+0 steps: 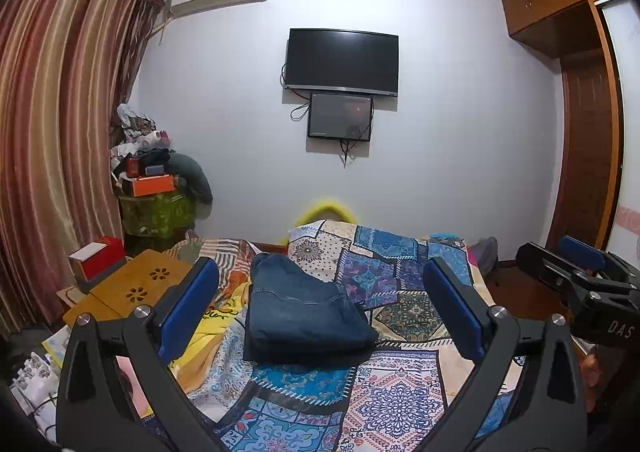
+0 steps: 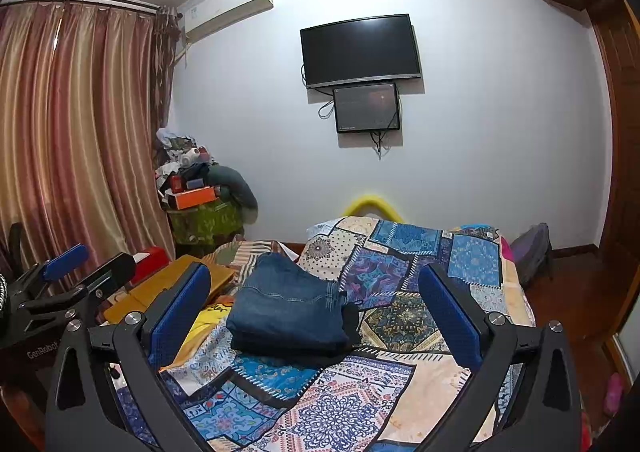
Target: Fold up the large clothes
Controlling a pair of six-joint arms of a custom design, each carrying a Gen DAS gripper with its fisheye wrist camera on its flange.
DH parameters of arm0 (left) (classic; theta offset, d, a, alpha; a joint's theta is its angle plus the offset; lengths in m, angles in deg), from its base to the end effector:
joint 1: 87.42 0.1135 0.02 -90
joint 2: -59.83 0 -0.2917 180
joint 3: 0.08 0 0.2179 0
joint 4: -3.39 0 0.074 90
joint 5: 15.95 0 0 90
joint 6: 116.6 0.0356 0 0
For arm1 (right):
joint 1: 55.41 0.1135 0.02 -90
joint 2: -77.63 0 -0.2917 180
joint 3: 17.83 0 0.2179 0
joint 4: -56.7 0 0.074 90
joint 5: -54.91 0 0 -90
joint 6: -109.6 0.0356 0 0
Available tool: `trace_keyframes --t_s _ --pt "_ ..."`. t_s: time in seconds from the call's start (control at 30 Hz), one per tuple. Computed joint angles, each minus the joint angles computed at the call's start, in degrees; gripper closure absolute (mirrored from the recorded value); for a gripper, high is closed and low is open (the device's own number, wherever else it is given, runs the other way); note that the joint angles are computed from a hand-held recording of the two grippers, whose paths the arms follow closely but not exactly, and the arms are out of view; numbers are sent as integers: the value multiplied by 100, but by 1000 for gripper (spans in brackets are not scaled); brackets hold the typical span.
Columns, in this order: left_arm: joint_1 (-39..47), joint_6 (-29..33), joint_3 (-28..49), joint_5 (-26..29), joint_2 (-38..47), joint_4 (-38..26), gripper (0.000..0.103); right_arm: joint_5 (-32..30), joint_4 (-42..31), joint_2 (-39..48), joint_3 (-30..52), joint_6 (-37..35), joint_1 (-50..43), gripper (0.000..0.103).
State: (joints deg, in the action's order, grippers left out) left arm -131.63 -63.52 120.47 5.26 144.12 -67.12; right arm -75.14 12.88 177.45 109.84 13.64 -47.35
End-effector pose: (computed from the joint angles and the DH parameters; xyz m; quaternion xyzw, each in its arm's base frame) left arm 0.1941 -0.1425 0.4837 -0.2172 0.7447 0.1285 0.6178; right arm 0.3530 0.0731 0.4749 -0.2962 0.7194 0.2837 0.5605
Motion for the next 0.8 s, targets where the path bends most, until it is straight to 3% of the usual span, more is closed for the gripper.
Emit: trace_keyframes --t_s 0.8 --pt "162 -204 -165 215 -81 100 0 111 -266 110 199 -81 90 0"
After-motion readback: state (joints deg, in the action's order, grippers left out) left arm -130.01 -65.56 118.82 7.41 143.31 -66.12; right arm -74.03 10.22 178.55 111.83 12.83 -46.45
